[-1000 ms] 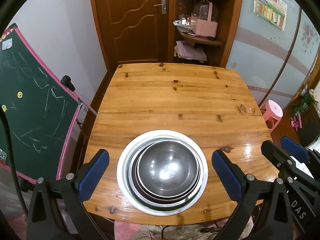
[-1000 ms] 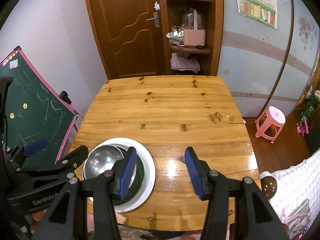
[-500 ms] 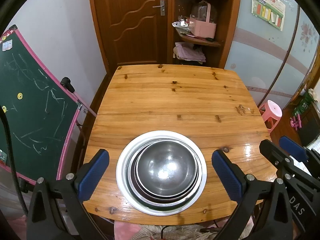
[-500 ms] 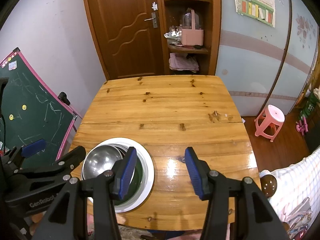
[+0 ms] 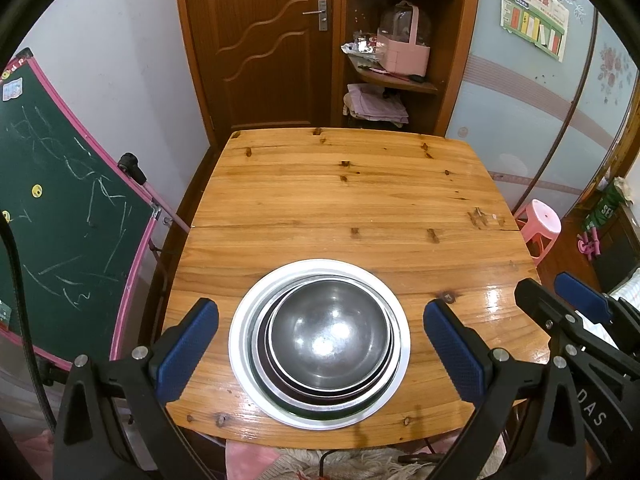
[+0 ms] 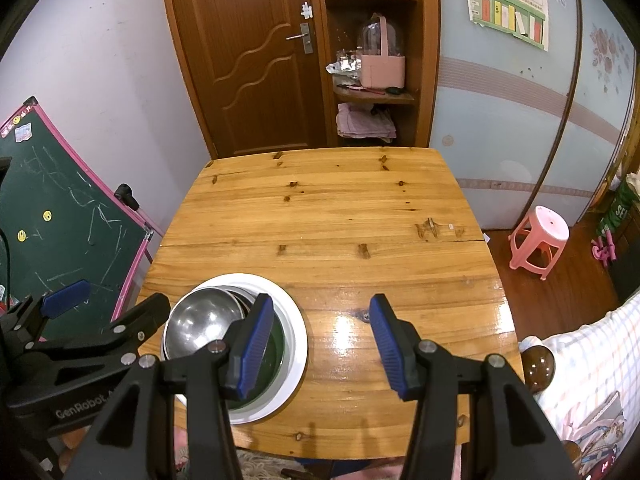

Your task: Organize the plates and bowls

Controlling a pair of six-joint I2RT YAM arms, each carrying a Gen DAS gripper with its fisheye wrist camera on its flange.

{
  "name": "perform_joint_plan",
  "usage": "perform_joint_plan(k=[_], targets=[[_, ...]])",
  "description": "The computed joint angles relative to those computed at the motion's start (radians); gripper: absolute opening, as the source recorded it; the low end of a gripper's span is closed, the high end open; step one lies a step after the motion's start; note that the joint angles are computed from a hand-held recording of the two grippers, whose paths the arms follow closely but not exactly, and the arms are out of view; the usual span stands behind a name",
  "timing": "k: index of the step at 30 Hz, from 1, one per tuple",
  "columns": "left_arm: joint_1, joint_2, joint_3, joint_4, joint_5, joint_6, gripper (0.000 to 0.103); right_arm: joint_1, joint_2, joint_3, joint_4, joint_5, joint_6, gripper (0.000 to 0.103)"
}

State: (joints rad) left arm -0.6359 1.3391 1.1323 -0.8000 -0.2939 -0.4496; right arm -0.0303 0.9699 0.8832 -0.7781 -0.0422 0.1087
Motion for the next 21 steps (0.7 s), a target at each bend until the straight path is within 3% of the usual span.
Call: perform_joint_plan(k=[21], targets=[[-0.012, -0.006, -0.007, -0.003, -0.007, -0.012, 0.102, 0.001, 0.0, -0.005, 0.004, 0.001, 0.001, 0.05]])
